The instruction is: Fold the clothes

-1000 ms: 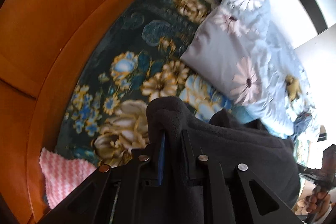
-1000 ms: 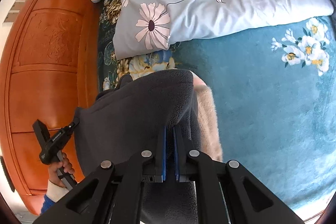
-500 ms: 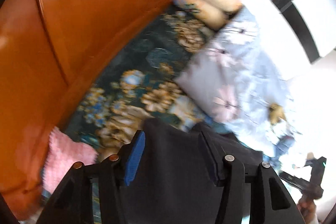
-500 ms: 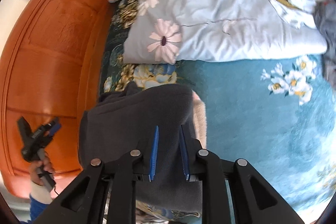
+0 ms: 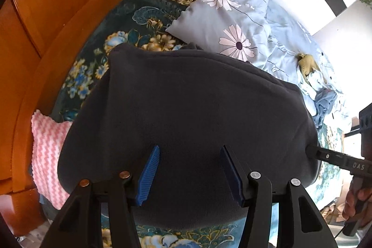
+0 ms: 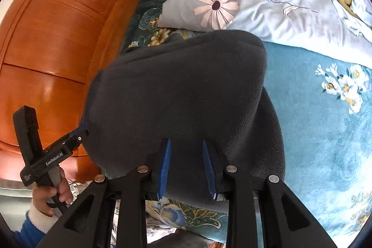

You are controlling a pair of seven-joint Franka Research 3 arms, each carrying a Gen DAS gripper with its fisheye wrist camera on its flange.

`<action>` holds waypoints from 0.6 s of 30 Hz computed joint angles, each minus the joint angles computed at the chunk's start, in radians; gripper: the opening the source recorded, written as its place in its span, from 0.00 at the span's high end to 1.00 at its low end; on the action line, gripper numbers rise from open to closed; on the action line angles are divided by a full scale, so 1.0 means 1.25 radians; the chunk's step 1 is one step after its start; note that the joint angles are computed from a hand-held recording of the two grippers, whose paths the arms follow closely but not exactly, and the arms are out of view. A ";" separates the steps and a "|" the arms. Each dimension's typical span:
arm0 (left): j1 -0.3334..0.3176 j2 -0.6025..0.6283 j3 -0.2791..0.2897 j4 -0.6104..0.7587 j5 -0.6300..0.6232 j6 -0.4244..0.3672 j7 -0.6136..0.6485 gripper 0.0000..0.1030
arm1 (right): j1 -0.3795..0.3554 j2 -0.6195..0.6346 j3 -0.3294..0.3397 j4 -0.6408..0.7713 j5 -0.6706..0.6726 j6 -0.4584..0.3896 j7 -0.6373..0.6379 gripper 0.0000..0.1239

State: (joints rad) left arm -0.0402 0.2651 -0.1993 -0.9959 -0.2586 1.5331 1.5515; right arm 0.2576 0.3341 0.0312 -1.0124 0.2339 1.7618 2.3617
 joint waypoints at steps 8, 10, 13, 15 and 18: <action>-0.001 0.051 -0.008 0.099 0.006 -0.053 -0.027 0.39 | 0.005 0.046 0.001 0.082 -0.007 -0.058 0.005 0.76; 0.007 0.033 -0.007 0.082 -0.002 -0.047 -0.025 0.39 | 0.008 0.047 0.000 0.101 -0.016 -0.070 -0.003 0.76; 0.019 -0.007 -0.002 0.033 -0.021 -0.017 -0.021 0.36 | 0.021 0.051 -0.001 0.140 -0.042 -0.105 -0.023 0.76; 0.029 -0.040 0.002 -0.012 -0.051 0.005 -0.019 0.33 | 0.032 0.053 -0.002 0.164 -0.062 -0.130 -0.038 0.74; 0.030 -0.096 0.009 -0.083 -0.067 0.042 0.004 0.28 | 0.057 0.050 -0.002 0.189 -0.101 -0.176 -0.075 0.65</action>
